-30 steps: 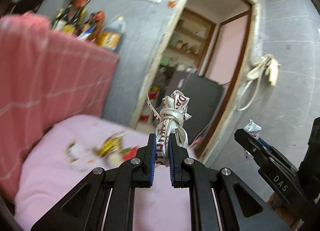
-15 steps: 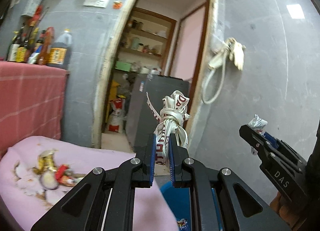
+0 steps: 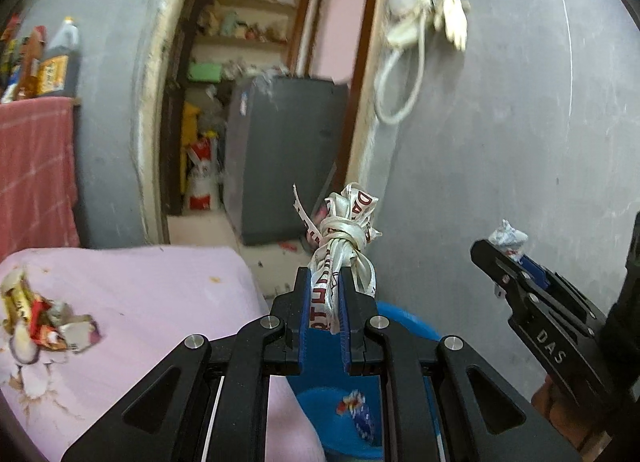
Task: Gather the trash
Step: 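Carry both held pieces over the blue basin and open both tools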
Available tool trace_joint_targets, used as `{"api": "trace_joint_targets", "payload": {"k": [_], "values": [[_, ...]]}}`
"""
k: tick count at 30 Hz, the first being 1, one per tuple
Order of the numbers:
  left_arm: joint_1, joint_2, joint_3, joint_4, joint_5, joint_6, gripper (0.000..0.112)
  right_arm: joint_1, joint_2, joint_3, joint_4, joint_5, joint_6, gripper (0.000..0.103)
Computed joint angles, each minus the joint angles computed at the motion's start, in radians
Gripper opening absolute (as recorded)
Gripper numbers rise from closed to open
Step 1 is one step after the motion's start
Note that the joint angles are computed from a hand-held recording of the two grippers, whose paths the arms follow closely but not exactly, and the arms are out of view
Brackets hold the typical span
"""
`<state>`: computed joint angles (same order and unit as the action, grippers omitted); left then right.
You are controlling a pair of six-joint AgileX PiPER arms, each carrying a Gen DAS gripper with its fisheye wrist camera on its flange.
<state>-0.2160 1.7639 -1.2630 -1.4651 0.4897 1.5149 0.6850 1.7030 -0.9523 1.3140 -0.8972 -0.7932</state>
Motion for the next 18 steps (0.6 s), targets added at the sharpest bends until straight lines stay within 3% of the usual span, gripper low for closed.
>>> {"api": "trace_joint_targets", "payload": {"k": [5,10,18], "values": [[-0.032,0.105,-0.119,0.256,0.007,-0.256,0.010,-0.063,0.033,0.028,-0.016,0.087,0.083,0.030],[-0.045,0.177,-0.192,0.372,0.017,-0.403,0.010,-0.121,0.049,0.052,-0.042,0.174,0.152,0.030],[-0.041,0.242,-0.281,0.513,0.090,-0.569,0.033,-0.165,0.035,0.067,-0.047,0.248,0.168,0.045]]}}
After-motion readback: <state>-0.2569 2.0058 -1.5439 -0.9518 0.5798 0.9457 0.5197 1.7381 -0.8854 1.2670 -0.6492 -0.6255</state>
